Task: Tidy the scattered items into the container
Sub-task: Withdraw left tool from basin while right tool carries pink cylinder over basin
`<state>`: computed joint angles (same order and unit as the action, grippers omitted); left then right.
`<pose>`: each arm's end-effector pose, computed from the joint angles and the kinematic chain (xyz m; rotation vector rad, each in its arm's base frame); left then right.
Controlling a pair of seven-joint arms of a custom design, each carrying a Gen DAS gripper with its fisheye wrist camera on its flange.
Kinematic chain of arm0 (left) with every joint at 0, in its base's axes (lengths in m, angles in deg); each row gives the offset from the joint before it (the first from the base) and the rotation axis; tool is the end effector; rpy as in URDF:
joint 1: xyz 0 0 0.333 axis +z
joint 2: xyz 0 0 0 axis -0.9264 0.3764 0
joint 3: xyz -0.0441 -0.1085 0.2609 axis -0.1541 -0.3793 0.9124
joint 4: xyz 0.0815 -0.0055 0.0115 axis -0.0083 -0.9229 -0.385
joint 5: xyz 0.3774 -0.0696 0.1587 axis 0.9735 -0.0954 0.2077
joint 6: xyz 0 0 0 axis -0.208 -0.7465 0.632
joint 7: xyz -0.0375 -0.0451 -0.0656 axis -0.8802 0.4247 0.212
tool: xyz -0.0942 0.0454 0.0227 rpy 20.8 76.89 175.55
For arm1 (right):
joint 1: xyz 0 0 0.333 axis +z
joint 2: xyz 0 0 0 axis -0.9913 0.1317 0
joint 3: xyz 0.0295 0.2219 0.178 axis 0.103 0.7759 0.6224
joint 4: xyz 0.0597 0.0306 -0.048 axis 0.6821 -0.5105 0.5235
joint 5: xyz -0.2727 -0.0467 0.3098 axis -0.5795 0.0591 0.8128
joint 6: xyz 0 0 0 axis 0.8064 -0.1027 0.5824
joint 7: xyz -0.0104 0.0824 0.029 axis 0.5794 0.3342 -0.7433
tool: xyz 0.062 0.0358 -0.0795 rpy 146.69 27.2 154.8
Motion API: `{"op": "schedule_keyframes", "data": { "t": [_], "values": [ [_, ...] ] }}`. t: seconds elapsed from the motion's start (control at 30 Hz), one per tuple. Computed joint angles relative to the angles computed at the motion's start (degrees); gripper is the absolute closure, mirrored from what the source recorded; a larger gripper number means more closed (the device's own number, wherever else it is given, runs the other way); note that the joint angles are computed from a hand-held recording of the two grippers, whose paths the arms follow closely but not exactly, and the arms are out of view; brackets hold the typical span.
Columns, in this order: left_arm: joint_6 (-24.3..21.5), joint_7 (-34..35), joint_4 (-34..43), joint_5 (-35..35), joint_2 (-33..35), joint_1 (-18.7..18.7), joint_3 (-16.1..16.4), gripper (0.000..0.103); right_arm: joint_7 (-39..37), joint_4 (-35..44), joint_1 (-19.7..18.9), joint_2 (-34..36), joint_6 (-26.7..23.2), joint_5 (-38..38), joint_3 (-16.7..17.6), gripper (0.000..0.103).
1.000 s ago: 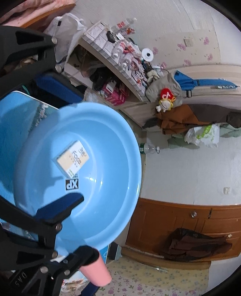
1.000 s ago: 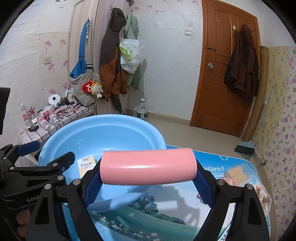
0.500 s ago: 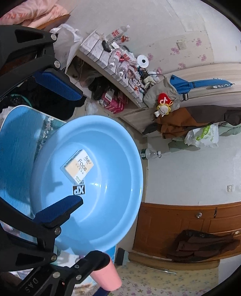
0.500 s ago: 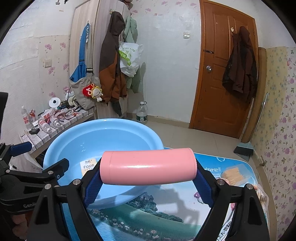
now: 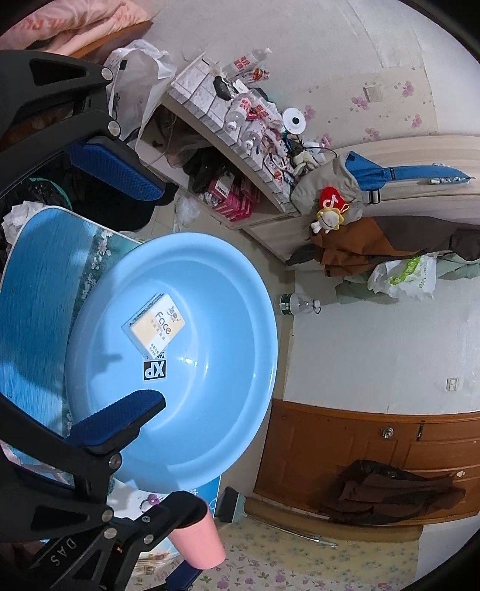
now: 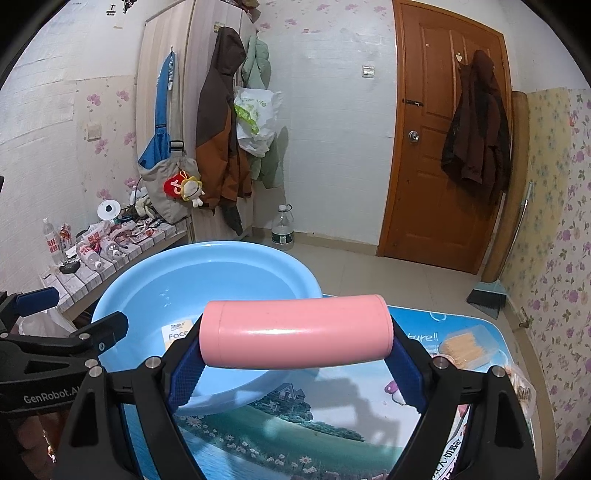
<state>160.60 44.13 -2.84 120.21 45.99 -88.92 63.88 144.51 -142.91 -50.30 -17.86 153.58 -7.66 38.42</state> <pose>0.6503 -0.2985 0.4430 -1.9626 1.2538 -0.5413 0.6768 0.3545 0.4431 -1.8804 1.0465 -0.6628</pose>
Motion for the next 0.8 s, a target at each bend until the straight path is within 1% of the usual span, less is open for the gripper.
{"op": "schedule_keyframes", "data": {
  "t": [0.17,0.3,0.43,0.5,0.67,0.8],
  "values": [
    [-0.7,-0.4,-0.3,0.0,-0.3,-0.2,-0.1,0.0,-1.0,-1.1,-0.3,-0.7,0.9,0.1,0.5,0.015],
    [-0.6,-0.6,-0.7,0.0,-0.7,0.0,-0.1,0.0,-1.6,-0.2,-0.6,-0.2,0.2,0.4,0.8,0.015],
    [1.4,-1.6,-2.7,0.2,-2.3,0.7,-0.1,0.0,-1.0,3.6,-0.1,2.4,-2.1,-0.4,0.2,0.015],
    [2.2,-1.9,-3.5,0.0,-2.8,1.2,-0.3,0.0,-1.0,5.8,-0.5,3.8,-3.6,-0.7,0.8,0.015],
    [2.0,-2.2,-4.8,-0.7,-3.3,2.2,-0.4,0.0,-0.4,10.8,0.4,7.4,-5.9,-2.7,0.7,0.015],
    [3.5,-2.9,-6.3,-1.5,-3.9,3.4,-0.4,0.0,0.5,14.1,1.0,9.9,-7.4,-4.3,0.4,0.015]
  ]
}}
